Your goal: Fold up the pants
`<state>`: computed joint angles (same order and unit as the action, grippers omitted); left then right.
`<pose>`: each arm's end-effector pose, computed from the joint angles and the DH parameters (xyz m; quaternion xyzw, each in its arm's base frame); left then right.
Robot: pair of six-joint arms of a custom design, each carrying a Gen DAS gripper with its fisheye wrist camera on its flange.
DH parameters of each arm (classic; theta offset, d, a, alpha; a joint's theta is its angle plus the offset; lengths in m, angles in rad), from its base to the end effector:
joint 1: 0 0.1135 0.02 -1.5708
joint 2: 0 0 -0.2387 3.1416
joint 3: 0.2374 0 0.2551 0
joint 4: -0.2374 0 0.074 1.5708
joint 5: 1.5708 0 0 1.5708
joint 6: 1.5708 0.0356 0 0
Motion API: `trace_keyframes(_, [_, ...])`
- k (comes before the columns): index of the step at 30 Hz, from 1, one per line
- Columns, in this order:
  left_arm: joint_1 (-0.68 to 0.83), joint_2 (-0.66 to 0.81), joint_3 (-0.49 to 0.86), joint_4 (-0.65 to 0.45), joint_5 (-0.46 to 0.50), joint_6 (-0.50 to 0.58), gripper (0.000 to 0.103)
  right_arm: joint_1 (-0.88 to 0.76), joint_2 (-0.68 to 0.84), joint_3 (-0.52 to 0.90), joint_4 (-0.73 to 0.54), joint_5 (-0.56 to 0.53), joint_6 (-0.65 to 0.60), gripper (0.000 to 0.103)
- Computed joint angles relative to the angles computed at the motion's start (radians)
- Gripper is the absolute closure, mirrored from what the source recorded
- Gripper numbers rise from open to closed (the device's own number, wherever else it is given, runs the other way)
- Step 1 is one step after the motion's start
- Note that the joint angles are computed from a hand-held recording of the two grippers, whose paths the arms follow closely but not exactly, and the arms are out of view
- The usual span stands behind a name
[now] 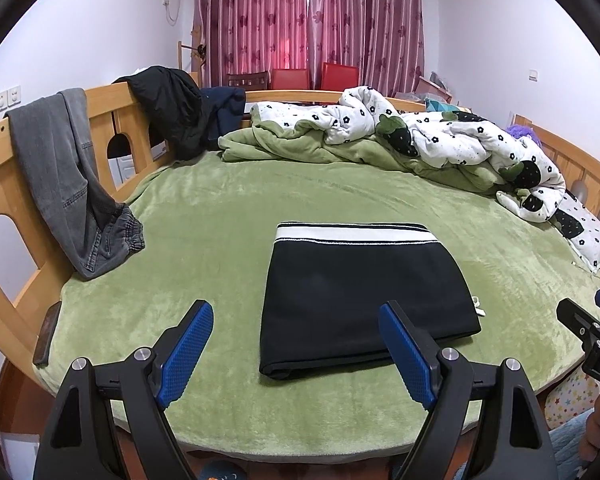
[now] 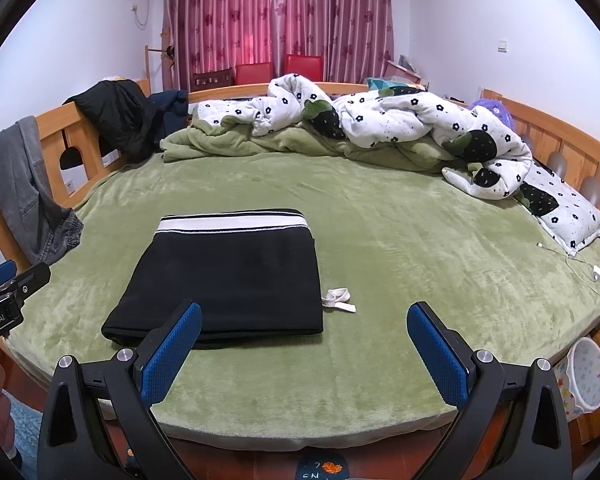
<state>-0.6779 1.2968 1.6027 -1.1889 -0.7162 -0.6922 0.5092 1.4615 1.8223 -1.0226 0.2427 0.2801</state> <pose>0.1999 -0.1309 0.3972 -0.1245 0.8809 0.0557 0.4533 0.2577 0.1341 0.4277 -0.0491 0.8921 0.0671 0.4441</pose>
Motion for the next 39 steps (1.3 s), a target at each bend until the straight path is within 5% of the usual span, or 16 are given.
trace_keyframes(39, [0.02,-0.017,-0.021,0.023,0.011,0.031,0.017,-0.004,-0.008,-0.019,0.013,-0.005,-0.001,0.002])
